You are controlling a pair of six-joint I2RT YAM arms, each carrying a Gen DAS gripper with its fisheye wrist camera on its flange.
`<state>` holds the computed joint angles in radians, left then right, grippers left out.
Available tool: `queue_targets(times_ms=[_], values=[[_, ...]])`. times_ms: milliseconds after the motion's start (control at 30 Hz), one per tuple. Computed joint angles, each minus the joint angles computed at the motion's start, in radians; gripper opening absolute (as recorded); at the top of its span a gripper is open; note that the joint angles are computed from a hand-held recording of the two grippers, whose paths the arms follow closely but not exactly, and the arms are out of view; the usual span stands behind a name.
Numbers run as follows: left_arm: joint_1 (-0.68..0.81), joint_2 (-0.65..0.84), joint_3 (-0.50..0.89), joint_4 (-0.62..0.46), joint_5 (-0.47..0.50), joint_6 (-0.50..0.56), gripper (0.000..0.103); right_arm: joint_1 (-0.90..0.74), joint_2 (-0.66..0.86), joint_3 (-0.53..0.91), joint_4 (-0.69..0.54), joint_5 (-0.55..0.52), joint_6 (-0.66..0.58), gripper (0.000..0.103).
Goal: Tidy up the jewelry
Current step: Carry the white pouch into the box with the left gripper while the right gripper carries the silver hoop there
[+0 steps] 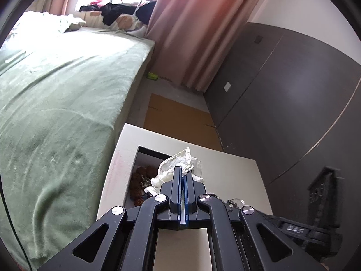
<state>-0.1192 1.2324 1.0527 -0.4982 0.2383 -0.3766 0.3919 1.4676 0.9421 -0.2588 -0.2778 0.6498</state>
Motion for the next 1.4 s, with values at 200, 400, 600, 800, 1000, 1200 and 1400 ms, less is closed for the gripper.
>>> queue_targets(times_ms=[200, 400, 600, 800, 1000, 1200, 1400], values=[[0.026, 0.120, 0.046, -0.004, 0.081, 0.001, 0.002, -0.010, 0.021, 0.012, 0.049, -0.037, 0.021, 0.004], [0.082, 0.202, 0.108, -0.075, 0.129, -0.018, 0.025, 0.010, 0.065, 0.033, 0.130, -0.068, 0.055, 0.004], [0.138, 0.123, 0.066, -0.031, 0.127, -0.033, 0.068, 0.057, 0.087, 0.032, 0.257, -0.091, 0.089, 0.004], [0.204, 0.106, 0.069, -0.058, 0.146, -0.020, 0.068, 0.106, 0.125, 0.040, 0.399, -0.128, 0.131, 0.004], [0.220, 0.109, 0.082, -0.091, 0.145, -0.002, 0.069, 0.111, 0.179, 0.091, 0.343, -0.126, 0.155, 0.061], [0.165, 0.092, 0.074, -0.079, 0.089, 0.003, 0.089, 0.079, 0.073, 0.055, 0.216, -0.015, 0.103, 0.069], [0.059, 0.094, 0.080, -0.082, 0.014, 0.026, 0.091, 0.018, -0.018, 0.045, 0.068, 0.051, 0.040, 0.080]])
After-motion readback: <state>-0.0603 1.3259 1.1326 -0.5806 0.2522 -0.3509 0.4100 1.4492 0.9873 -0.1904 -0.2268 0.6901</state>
